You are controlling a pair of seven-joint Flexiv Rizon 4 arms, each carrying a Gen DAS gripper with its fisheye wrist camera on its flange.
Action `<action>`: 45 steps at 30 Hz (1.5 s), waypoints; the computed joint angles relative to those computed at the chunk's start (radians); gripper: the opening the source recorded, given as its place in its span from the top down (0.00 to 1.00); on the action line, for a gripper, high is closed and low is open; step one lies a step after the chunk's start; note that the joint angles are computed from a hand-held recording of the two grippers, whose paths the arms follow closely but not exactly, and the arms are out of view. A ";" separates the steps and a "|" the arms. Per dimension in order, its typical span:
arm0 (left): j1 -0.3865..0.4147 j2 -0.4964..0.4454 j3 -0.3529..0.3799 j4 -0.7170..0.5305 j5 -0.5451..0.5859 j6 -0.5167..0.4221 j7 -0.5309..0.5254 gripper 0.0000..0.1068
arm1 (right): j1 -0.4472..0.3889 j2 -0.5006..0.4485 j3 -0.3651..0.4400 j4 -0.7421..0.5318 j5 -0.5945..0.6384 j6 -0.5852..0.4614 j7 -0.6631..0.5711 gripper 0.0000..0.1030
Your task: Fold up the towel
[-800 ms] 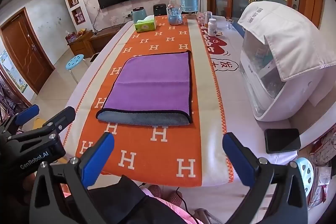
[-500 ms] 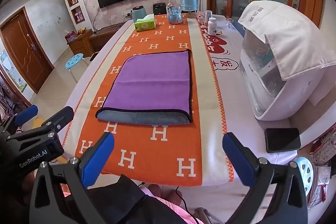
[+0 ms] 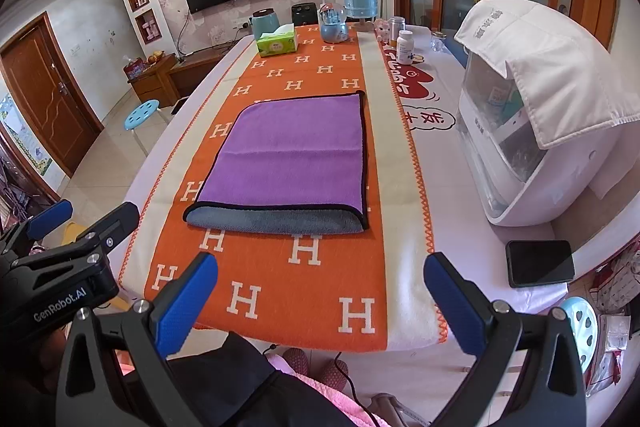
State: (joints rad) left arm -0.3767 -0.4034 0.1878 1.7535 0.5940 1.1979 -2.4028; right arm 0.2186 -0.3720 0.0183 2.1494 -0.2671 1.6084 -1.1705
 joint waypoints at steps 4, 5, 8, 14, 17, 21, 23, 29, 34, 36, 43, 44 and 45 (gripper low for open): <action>-0.009 0.006 0.002 0.005 0.010 -0.002 -0.002 0.04 | -0.005 0.002 0.005 0.003 0.003 0.002 -0.005 0.00; -0.017 0.011 0.005 0.007 0.023 -0.006 -0.009 0.04 | -0.007 0.002 0.008 0.005 0.005 0.004 -0.007 0.00; -0.012 0.014 -0.004 0.008 0.028 -0.008 -0.005 0.04 | -0.007 -0.011 0.009 -0.001 0.008 0.011 -0.010 0.00; -0.001 0.019 -0.022 0.016 0.012 -0.014 0.008 0.04 | 0.004 -0.002 -0.008 0.018 0.010 0.029 -0.014 0.00; 0.003 0.020 -0.024 0.022 0.002 -0.014 0.005 0.04 | -0.004 0.010 0.001 0.023 0.013 0.026 -0.020 0.00; 0.019 0.012 -0.037 0.032 -0.036 -0.013 0.032 0.04 | -0.014 0.005 0.016 0.024 0.016 0.040 -0.033 0.00; 0.030 0.003 -0.045 0.036 -0.061 -0.012 0.057 0.04 | -0.040 -0.003 0.049 0.013 0.024 0.033 -0.047 0.00; 0.067 -0.033 -0.067 0.043 -0.156 0.032 0.161 0.04 | -0.091 -0.037 0.109 -0.036 0.051 0.003 -0.080 0.01; 0.080 -0.081 -0.061 0.016 -0.235 0.038 0.256 0.04 | -0.108 -0.072 0.133 -0.087 0.063 -0.036 -0.101 0.02; 0.098 -0.107 -0.071 0.004 -0.274 0.044 0.304 0.04 | -0.116 -0.088 0.146 -0.114 0.072 -0.069 -0.111 0.02; 0.167 -0.195 -0.124 -0.048 -0.426 0.037 0.505 0.04 | -0.109 -0.155 0.143 -0.215 0.099 -0.166 -0.124 0.05; 0.179 -0.207 -0.135 -0.052 -0.448 0.041 0.542 0.04 | -0.110 -0.166 0.146 -0.230 0.102 -0.179 -0.129 0.05; 0.193 -0.222 -0.147 -0.062 -0.469 0.043 0.583 0.04 | -0.110 -0.175 0.147 -0.243 0.105 -0.192 -0.135 0.07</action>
State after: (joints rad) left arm -0.1836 -0.6259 0.0407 1.6917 0.1248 1.2407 -1.8199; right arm 0.1085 -0.5474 0.1658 1.9062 -0.1618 1.4168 -1.3057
